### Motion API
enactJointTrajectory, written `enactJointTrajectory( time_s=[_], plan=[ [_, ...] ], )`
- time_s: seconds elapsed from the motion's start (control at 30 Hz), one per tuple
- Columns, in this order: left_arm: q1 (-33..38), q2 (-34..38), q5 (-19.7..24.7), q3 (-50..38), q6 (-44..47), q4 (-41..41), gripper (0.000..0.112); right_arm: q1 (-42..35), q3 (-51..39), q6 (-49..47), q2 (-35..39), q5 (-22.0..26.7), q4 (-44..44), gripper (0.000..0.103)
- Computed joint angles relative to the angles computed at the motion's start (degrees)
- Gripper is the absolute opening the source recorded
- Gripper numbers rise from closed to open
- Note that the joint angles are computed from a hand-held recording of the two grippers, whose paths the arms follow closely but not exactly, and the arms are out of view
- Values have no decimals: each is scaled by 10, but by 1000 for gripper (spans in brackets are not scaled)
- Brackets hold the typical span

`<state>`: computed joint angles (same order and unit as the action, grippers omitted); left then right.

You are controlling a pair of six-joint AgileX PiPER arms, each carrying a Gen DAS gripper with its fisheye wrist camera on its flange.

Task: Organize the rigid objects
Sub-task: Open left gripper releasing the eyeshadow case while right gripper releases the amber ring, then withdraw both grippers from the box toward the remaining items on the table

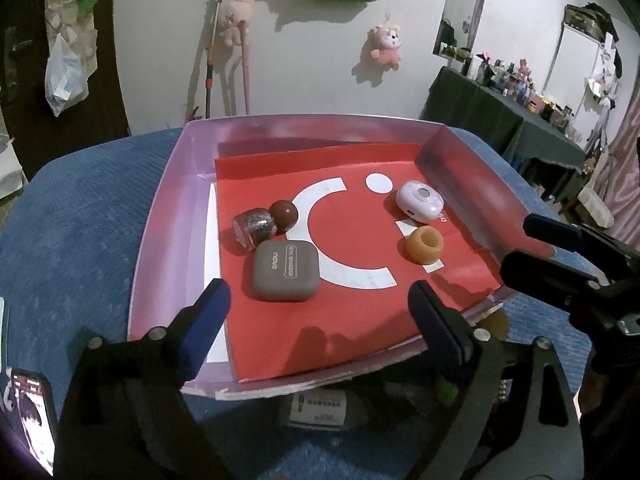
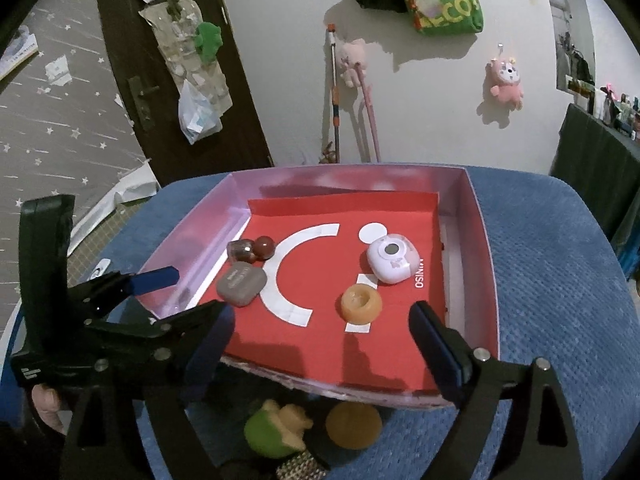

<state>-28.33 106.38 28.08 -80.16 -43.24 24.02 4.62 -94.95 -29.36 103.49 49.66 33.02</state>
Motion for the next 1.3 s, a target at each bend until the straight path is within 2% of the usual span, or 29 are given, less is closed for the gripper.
enactJointTrajectory(
  time_s=[0.1,0.17,0.37,0.93,1.1,1.3],
  plan=[
    [-5,-13,-3,15,-15,11,92,-3,19,-12,-18,-5,12,102],
    [-9,-23,-6,27,-27,20,100,-5,32,-22,-30,-8,21,102],
    [-27,-53,-11,62,-87,76,103,-7,71,-41,-65,-23,39,103],
    [-66,-115,-30,153,-190,151,103,-8,190,-72,-154,-65,64,103],
    [-73,-131,-51,186,-233,180,103,-5,214,-70,-172,-71,57,103],
    [-91,-145,-52,210,-275,209,103,-3,248,-66,-201,-84,48,103]
  ],
)
